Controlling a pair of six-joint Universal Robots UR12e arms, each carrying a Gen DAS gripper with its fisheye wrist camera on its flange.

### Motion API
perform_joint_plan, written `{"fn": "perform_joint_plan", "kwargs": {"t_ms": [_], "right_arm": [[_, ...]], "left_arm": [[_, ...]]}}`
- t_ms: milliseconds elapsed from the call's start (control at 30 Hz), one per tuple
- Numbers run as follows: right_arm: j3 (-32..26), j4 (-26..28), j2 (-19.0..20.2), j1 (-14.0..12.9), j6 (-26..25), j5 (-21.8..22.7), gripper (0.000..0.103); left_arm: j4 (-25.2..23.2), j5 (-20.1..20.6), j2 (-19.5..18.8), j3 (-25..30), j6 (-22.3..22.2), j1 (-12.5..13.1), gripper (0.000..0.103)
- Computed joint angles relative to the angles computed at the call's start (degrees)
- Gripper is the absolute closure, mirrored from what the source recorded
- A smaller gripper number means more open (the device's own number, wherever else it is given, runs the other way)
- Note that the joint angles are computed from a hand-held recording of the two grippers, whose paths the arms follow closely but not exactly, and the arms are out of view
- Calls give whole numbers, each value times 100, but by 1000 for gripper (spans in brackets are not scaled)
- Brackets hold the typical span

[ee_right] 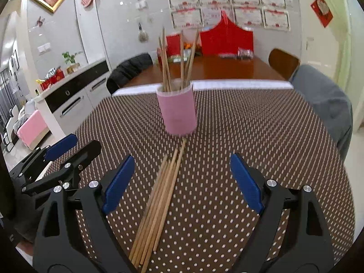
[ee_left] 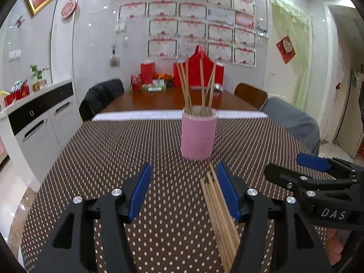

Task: Organize utensils
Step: 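Withdraw both open grippers from the cup back to the chopstick pile, then close the right gripper on a wooden chopstick while the left gripper grasps another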

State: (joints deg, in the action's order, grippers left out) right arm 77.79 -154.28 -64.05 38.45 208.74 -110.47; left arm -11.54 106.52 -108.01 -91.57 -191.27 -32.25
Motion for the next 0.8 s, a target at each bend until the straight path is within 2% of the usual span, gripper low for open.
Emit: {"fn": "perform_joint_plan", "kwargs": {"t_ms": [467, 800], "right_arm": [[-68, 1017, 165, -74, 595, 358, 18], [-255, 1460, 324, -71, 609, 366, 18]], "left_arm": [[-638, -227, -43, -136, -277, 83, 43], [-835, -406, -71, -156, -292, 159, 43]]}}
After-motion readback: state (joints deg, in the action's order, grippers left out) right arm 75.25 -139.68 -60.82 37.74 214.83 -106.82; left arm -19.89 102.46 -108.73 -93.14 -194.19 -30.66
